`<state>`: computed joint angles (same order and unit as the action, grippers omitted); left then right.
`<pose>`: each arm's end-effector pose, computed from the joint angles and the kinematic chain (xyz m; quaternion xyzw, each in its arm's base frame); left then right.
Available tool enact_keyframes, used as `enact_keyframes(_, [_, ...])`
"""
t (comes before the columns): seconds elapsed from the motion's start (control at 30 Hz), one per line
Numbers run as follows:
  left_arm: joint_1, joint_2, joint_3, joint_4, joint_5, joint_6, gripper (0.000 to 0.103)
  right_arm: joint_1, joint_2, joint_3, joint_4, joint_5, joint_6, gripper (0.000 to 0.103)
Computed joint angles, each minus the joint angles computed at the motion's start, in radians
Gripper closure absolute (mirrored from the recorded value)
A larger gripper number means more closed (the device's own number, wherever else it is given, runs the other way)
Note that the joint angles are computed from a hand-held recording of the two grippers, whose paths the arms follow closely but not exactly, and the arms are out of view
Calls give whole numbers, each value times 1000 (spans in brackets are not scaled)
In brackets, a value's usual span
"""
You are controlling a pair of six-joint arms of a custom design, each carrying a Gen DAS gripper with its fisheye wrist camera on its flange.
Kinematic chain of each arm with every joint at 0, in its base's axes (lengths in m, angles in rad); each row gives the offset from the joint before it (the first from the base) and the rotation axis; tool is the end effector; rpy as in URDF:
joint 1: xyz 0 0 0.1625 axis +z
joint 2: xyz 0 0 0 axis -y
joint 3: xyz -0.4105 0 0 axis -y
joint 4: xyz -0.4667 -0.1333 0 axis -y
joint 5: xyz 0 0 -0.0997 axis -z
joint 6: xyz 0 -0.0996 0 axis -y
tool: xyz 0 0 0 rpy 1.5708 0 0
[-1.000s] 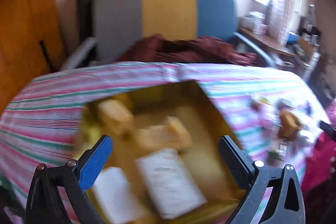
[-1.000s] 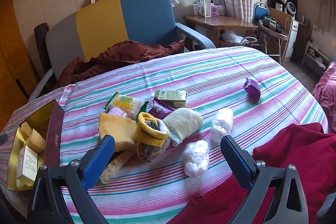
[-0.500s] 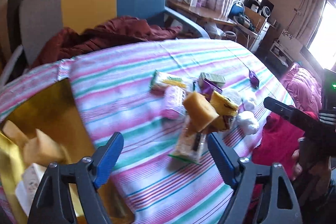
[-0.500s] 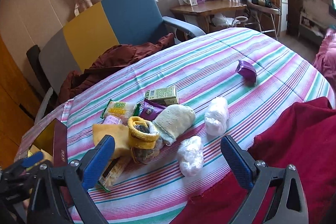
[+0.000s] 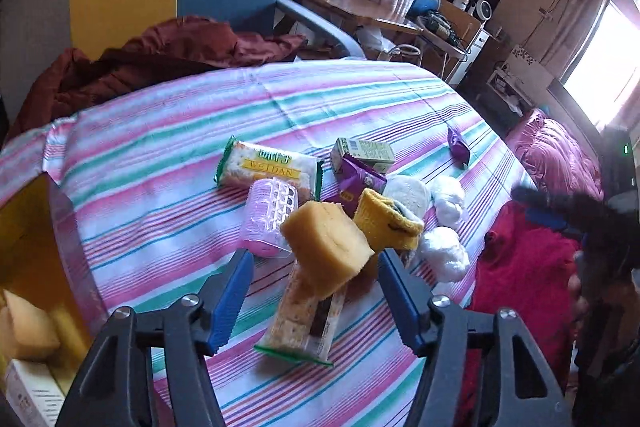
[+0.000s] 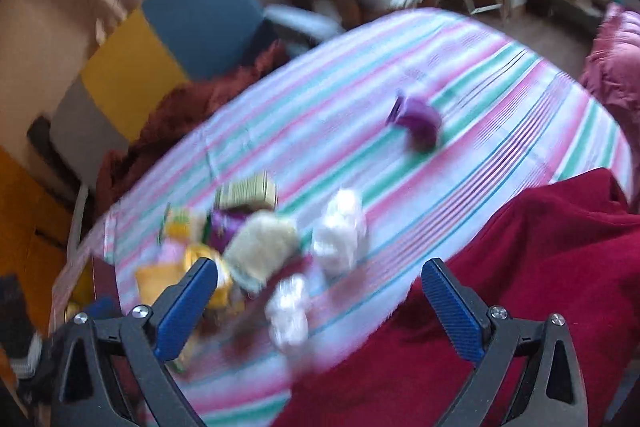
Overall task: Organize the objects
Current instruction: 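Grasp a yellow sponge with the left gripper while the right grasps a plastic-wrapped bundle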
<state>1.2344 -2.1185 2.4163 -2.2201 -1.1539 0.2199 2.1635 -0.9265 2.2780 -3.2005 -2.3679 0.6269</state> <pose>0.0459 -0.3946 0.3248 0.2297 0.9362 -0.1826 0.1934 0.3101 -0.3494 -0.0044 -0.0694 -0.9117 0.3249 0.2419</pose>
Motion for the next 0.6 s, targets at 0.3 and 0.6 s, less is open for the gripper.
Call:
enact_keyframes(0.3, [31, 89, -14, -52, -10, 14, 43, -19, 73, -91, 222, 103, -126, 17])
enact_keyframes(0.6, [51, 174, -39, -82, -46, 23, 57, -72, 99, -134, 345, 144, -108, 30])
